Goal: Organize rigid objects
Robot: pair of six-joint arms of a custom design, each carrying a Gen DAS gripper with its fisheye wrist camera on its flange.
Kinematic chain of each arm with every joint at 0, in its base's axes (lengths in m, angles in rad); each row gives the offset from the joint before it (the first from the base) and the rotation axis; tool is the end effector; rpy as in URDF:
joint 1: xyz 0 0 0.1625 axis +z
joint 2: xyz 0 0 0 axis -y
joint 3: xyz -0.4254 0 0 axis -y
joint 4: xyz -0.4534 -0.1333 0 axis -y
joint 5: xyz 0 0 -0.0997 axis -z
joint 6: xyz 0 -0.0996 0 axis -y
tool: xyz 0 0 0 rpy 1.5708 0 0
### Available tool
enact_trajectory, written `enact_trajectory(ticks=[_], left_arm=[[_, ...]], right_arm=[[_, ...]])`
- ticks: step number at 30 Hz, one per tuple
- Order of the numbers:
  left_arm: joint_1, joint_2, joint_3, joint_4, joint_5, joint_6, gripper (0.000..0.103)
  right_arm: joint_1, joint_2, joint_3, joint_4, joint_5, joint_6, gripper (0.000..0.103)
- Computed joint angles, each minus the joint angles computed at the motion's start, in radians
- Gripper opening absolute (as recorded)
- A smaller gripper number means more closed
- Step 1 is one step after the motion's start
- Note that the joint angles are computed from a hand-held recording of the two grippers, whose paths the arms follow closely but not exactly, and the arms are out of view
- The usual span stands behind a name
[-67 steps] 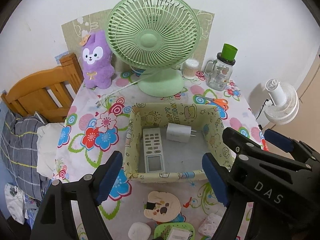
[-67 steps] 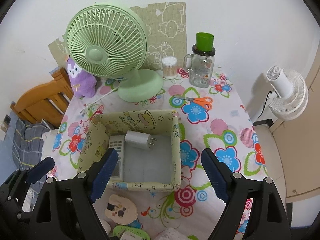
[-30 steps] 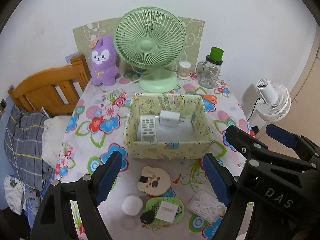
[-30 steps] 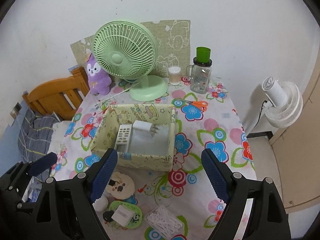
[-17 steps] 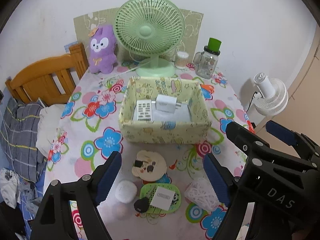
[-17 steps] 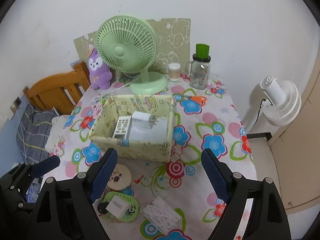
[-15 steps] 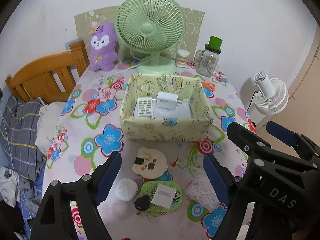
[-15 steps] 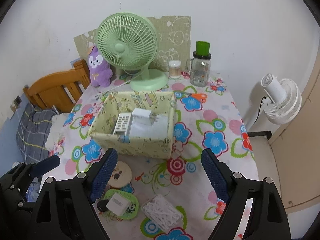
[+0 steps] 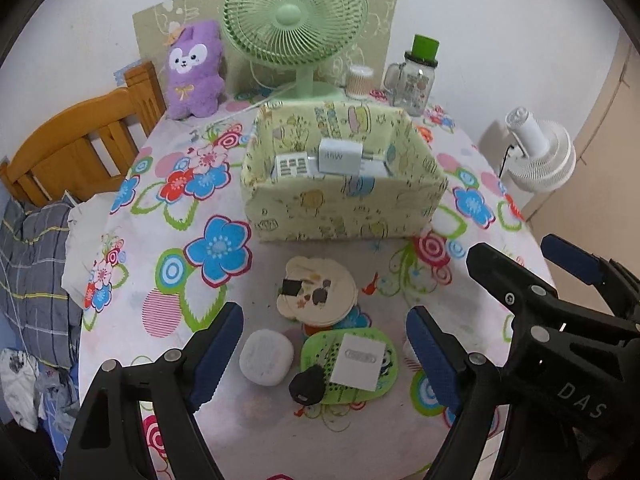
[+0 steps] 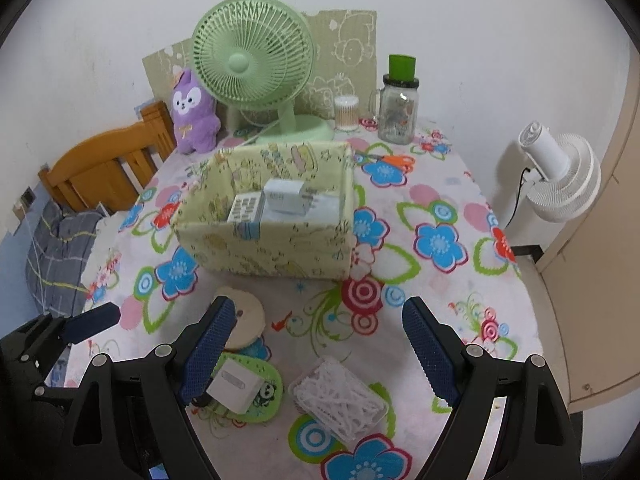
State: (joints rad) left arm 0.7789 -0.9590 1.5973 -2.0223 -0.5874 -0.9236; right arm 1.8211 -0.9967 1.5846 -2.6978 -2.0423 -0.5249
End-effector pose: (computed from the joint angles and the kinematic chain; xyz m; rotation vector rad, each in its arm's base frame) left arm -0.3436 -0.6429 0.1678 -0.0355 2.2548 -0.7743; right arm 0.2685 -0.6946 0.2433 0.8042 -2.4159 0.6118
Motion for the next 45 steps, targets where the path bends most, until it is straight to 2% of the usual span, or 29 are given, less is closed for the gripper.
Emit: enact_trajectory(ticks=[4,11,19,29,33,45], left_arm=[[0.012,-0.005,0.022,-0.044,-0.020,0.047,0.086],[0.031,-0.019,0.067,-0.075,-0.014,0.086,0.086],[0.048,-0.035,0.129,-0.181,-0.065,0.170,0.086],[0.051,-0.049,0.177,-0.192,-0.083,0.165,0.085],[0.044,-0.053,0.196,-0.200,-0.065,0.169,0.085],[0.052,-0.041,0.214,-0.248,-0.093,0.204,0.072]], right_arm=[[-0.005,0.003,0.023,-0.034,-0.015,-0.002,0.088],[-0.012,0.010,0.060,-0.061,-0.025,0.023,0.088],[-0.018,0.015,0.100,-0.087,-0.035,0.018,0.088],[-0.028,0.017,0.135,-0.078,-0.048,0.032,0.088],[-0.028,0.016,0.148,-0.076,-0.047,0.034,0.088],[-0.024,0.036,0.158,-0.075,-0.066,0.048,0.088]])
